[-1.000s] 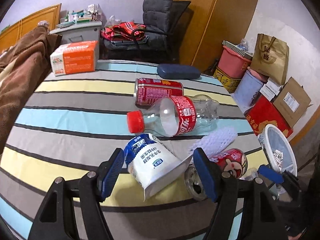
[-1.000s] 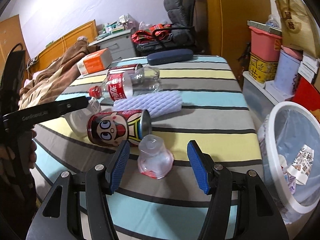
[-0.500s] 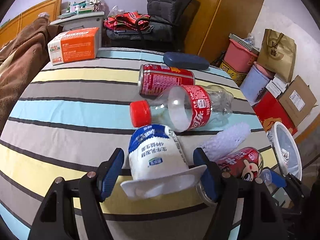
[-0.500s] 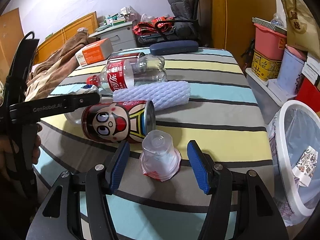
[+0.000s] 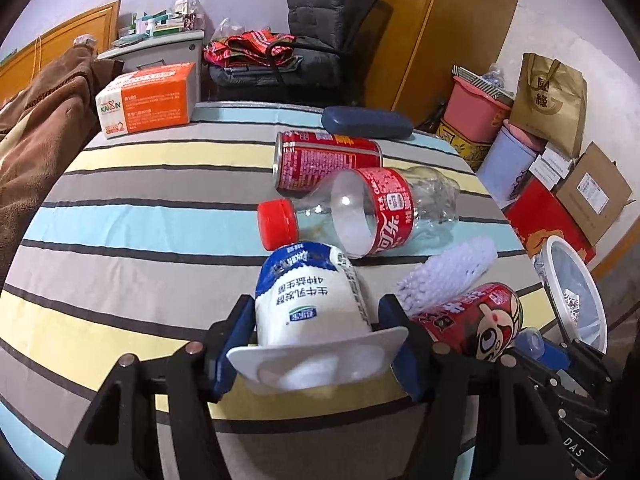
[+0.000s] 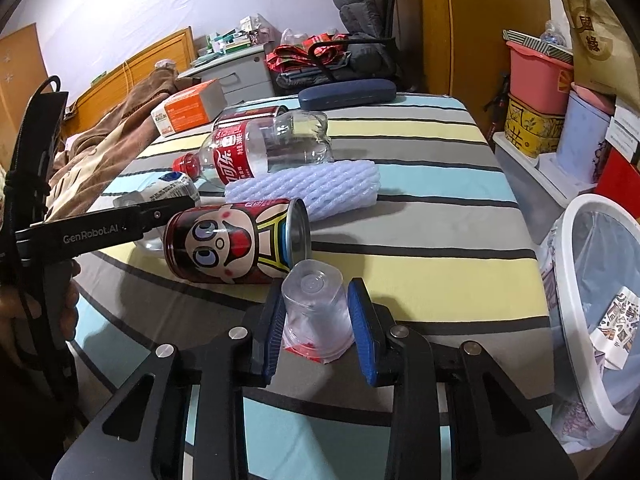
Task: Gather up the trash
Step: 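Grasp the clear plastic cup with the right tool while the left tool grasps the white milk bag, then carry the plastic cup and milk bag over the white bin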
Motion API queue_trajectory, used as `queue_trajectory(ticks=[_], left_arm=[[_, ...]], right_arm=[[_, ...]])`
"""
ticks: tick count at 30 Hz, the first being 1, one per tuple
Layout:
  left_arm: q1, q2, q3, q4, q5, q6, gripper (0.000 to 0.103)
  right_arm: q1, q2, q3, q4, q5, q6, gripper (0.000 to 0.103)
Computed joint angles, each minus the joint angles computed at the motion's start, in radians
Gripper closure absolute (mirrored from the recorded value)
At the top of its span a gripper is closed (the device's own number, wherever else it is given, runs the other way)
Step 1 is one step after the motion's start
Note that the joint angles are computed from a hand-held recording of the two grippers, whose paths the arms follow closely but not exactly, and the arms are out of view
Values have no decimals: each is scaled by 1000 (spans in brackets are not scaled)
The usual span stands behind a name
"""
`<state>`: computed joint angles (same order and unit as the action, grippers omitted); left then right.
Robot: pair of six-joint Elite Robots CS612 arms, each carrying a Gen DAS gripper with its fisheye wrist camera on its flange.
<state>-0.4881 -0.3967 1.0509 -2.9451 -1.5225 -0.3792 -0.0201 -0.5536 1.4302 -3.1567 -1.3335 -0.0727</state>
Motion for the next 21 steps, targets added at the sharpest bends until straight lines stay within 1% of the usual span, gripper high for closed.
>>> queue_trajectory(ticks=[9, 21], left_arm=[[-5, -19, 36, -33, 19, 12, 37], [-23, -58, 93, -113, 43, 39, 37]], right_arm=[[-2, -4, 11, -30, -3, 8, 70], [-10, -15, 31, -100, -17, 47, 70]])
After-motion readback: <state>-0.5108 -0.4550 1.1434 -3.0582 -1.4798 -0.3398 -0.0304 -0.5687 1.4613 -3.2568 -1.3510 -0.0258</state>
